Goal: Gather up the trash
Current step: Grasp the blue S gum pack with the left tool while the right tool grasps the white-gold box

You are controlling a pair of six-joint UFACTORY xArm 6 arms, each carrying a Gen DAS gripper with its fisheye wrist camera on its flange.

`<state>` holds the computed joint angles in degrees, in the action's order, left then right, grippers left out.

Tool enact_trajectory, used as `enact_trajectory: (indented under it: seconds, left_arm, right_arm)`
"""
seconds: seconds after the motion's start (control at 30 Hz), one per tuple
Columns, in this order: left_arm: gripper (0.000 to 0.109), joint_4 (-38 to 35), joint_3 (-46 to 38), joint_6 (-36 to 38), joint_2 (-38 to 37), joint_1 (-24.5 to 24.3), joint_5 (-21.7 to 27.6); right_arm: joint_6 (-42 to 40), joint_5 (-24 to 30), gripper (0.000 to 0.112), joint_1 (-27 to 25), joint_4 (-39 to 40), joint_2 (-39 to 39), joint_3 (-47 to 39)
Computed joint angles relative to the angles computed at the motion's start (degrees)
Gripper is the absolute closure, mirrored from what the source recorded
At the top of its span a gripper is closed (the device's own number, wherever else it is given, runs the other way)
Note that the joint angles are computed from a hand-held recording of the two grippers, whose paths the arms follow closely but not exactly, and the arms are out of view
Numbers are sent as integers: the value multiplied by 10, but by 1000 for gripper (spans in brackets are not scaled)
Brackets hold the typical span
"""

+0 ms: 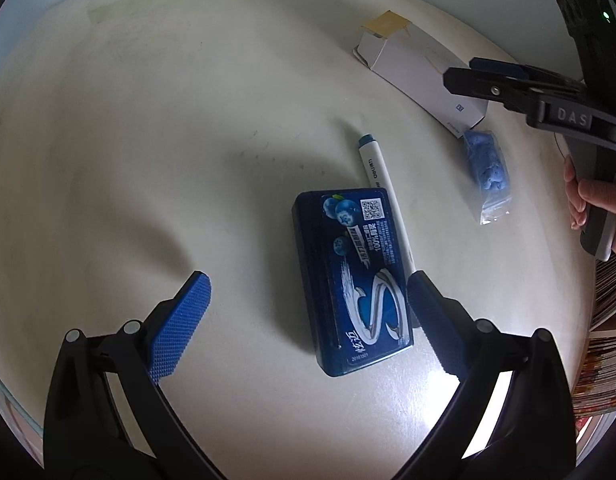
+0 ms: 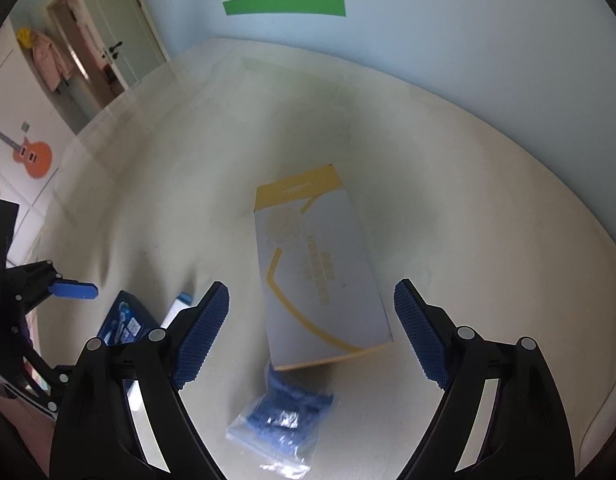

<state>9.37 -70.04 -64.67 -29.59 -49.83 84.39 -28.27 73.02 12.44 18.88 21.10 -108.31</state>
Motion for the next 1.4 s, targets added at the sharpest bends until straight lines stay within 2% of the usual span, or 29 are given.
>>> enact_trajectory:
  seconds: [0.27,0.5,0.57,0.6,0.67,0.73,0.8,0.93,1.17,1.4]
  left_arm:
    - [12,-9,15,8,-8,5,-5]
    - [14,3,-8,26,29,17,-6]
    - [18,9,-9,28,28,18,-2]
    - [22,12,-10,29,28,18,0]
    - [30,22,-12,36,27,17,4]
    - [48,29,-14,47,28,20,6]
    - [57,29,-10,62,24,26,-1]
    - [57,11,1,74,9,43,-19]
    - [57,19,14,83,-19,55,-17]
    - [57,51,6,60,-37,15,-1]
  right_arm:
    - [-7,2,28,0,6,35,-32]
    - [-24,-29,29,13,-17,21,3]
    - [-32,-39,33,22,-34,15,16]
    - [-37,-42,35,27,-44,14,19]
    - [-39,-45,49,35,-57,14,23]
    - [-36,-46,51,38,-61,16,22]
    - [-33,-49,51,41,-58,19,18]
    - [-26,-56,51,43,-52,20,11]
    - [12,-55,51,45,-46,17,-13]
    - [36,-50,51,35,-43,-8,-16]
